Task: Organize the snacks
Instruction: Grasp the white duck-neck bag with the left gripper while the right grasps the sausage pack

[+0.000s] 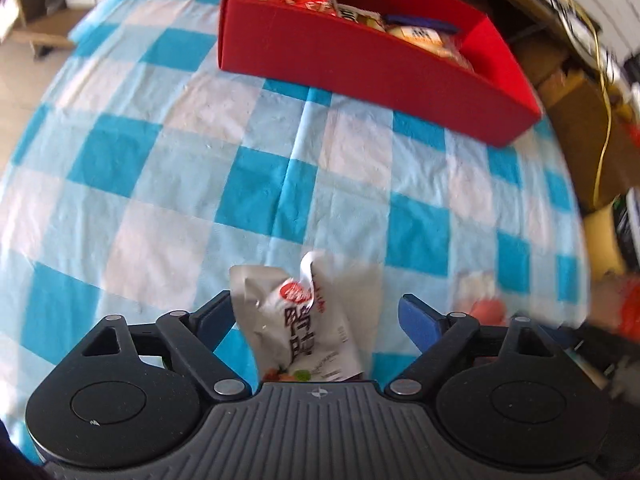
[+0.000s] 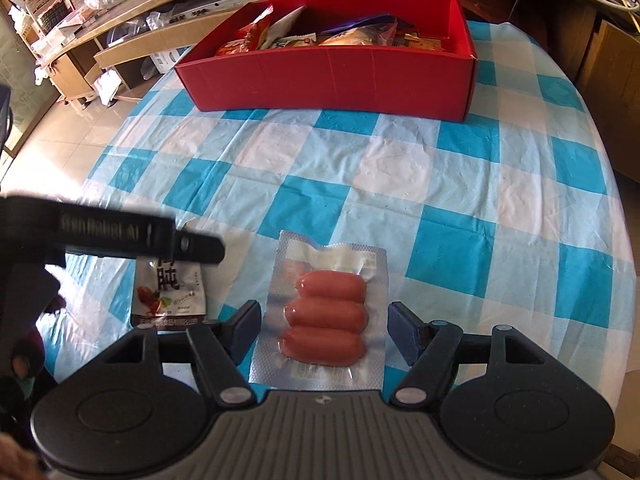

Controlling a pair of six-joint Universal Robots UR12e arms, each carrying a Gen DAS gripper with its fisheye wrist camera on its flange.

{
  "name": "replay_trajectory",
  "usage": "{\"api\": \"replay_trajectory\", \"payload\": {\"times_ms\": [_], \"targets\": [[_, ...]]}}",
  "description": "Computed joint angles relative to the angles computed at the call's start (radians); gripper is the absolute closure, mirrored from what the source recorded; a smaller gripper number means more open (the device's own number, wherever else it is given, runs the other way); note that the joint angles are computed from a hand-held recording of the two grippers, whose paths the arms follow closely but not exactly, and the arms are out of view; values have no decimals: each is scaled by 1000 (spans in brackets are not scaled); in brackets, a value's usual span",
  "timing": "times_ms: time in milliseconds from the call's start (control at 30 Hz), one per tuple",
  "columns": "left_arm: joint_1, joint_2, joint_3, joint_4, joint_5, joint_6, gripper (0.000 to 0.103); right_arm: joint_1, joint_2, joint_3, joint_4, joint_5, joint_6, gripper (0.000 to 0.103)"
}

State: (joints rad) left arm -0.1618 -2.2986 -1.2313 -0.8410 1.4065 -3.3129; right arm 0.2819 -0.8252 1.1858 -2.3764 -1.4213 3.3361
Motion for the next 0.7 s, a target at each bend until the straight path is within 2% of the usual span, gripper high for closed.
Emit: {"api": "replay_trajectory", "payload": {"times_ms": [67, 233, 400, 567, 700], "targets": [[-11, 6, -14, 8, 49, 40, 11, -2, 3, -5, 5, -3, 9, 19], [-25, -5, -10, 51, 118, 37, 16, -1, 7, -15, 11, -3, 6, 19], [-29, 5, -24, 61, 146, 71, 31, 0, 5, -15, 6, 0, -2, 19], [-25, 19, -46, 77, 108, 83, 39, 0, 5, -18, -2, -3, -5, 19], [-28, 24, -53, 88, 91, 105, 41, 4, 5, -21, -11, -8, -14, 19]]}}
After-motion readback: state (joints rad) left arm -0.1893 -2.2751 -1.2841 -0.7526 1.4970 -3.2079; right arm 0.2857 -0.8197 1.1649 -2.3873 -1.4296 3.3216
